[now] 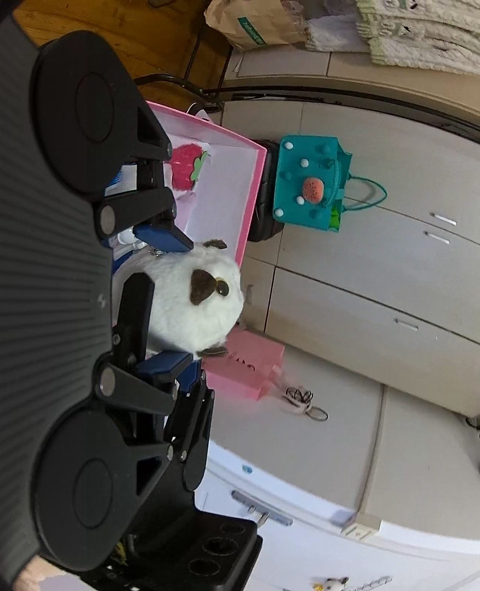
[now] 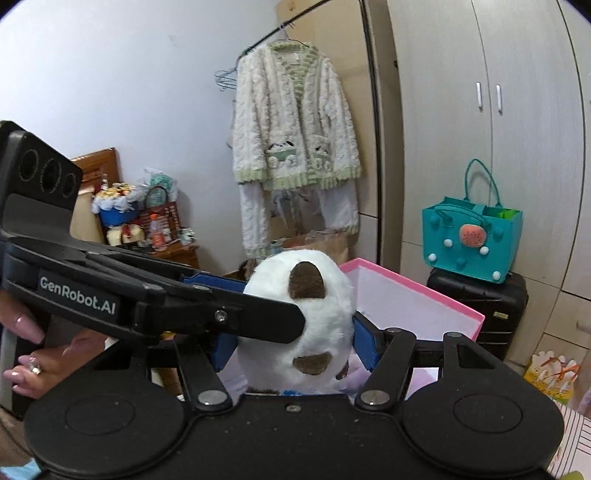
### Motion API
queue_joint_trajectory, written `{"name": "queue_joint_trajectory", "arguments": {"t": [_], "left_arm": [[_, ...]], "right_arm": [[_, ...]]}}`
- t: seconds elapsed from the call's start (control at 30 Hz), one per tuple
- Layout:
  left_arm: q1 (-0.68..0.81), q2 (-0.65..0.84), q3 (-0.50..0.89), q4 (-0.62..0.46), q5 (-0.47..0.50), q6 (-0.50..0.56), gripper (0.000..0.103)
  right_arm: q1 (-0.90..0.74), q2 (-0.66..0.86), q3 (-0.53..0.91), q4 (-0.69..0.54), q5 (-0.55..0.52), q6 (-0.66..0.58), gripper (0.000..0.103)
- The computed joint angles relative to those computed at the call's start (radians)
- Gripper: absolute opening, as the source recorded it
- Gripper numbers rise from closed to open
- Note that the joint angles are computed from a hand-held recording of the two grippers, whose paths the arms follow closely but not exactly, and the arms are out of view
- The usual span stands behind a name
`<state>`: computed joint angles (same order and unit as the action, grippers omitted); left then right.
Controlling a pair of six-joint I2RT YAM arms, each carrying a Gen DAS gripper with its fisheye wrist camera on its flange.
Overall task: Organize soft objects
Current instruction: 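Lower the sheep plush into the box and open both grippers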
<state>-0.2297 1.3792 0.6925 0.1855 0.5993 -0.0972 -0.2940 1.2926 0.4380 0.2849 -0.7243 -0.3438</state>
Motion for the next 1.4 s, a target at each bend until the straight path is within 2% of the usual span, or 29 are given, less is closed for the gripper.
{"name": "queue_joint_trajectory", "arguments": {"t": [0.07,0.23,0.4,0.47,0.53,0.6,0.77,0.87,1.03,1.17,1.27,1.4], "left_arm": [[-0.007,0.062,0.021,0.032,-0.009,-0.002,0.056],[-0.012,0.194,0.098,0.012,-0.009,0.007,0.056],[-0.028,0.263,0.15,-0.035,-0.035,0.011,0.056],[-0.041,0.266,0.152,-0.044,-0.086,-0.011,0.055],[-0.061,0.244,0.13,-0.026,-0.175,-0.026,0.057],[-0.072,0.211,0.099,0.005,-0.223,-0.012,0.058],[-0.063,0.104,0.04,-0.03,-0.232,0.044,0.058],[-0.074,0.033,0.014,-0.073,-0.265,0.076,0.062],[-0.11,-0.053,-0.005,-0.147,-0.314,0.09,0.064],[-0.133,-0.154,-0.036,-0.207,-0.34,0.128,0.064],[-0.136,-0.23,-0.039,-0.288,-0.327,0.167,0.064],[-0.141,-0.318,-0.025,-0.415,-0.264,0.198,0.067]], "right_arm": [[0.03,0.068,0.012,0.069,0.056,0.009,0.069],[0.046,0.199,0.076,0.085,0.111,-0.004,0.069],[0.059,0.252,0.092,0.087,0.165,-0.044,0.069],[0.076,0.255,0.084,0.106,0.211,-0.055,0.069],[0.101,0.248,0.058,0.152,0.303,-0.059,0.069],[0.098,0.229,0.04,0.162,0.334,-0.061,0.069],[0.005,0.068,-0.034,0.052,0.204,-0.072,0.069],[-0.027,-0.068,-0.099,-0.008,0.184,-0.088,0.069],[-0.101,-0.258,-0.133,-0.193,0.125,-0.101,0.069],[-0.184,-0.432,-0.149,-0.39,0.079,-0.167,0.069],[-0.294,-0.515,-0.123,-0.568,-0.016,-0.251,0.069],[-0.481,-0.577,-0.075,-0.842,-0.155,-0.449,0.069]]}}
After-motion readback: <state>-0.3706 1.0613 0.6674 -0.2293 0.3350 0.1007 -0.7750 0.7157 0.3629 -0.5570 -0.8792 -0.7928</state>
